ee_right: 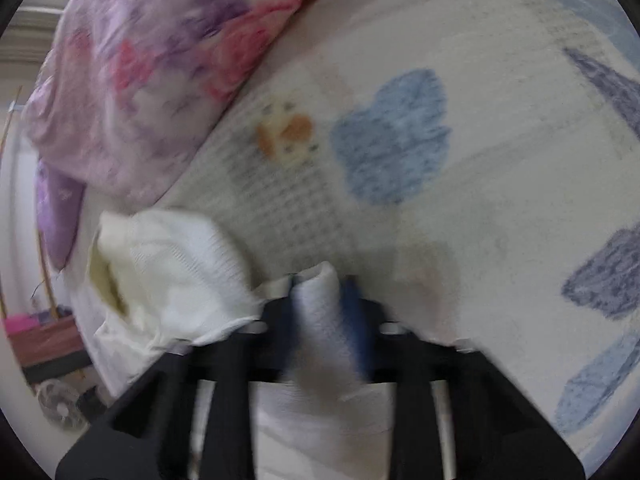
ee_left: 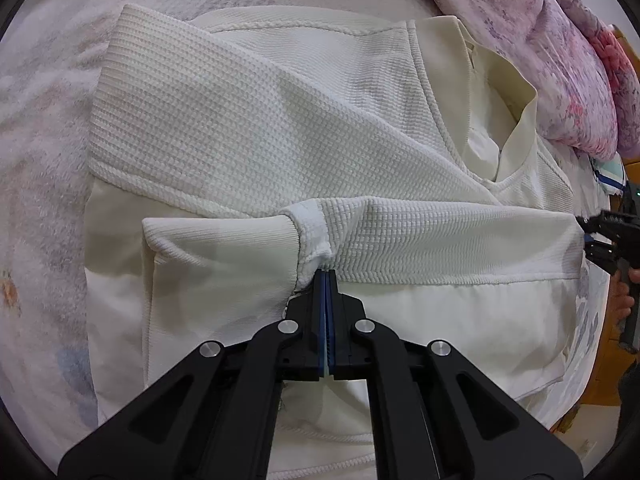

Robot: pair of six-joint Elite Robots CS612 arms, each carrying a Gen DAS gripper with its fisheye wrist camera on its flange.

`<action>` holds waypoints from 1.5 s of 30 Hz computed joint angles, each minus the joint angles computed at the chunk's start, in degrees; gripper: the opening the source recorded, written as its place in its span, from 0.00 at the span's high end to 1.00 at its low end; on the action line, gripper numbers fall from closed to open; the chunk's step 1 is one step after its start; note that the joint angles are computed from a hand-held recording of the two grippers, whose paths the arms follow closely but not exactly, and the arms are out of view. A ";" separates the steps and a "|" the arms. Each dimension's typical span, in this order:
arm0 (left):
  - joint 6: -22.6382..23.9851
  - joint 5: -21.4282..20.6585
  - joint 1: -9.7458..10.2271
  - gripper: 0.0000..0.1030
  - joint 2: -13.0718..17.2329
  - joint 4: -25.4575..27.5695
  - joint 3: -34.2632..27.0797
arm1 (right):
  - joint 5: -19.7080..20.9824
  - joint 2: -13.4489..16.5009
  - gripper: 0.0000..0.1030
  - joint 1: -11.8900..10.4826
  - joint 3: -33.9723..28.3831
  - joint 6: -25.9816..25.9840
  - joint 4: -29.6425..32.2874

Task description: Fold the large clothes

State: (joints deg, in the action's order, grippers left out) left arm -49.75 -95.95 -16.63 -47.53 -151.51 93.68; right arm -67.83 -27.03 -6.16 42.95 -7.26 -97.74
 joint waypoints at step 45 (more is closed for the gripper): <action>3.28 -3.67 1.01 0.97 -1.99 1.16 2.75 | -11.85 -15.61 1.00 -1.16 31.91 -6.83 -25.06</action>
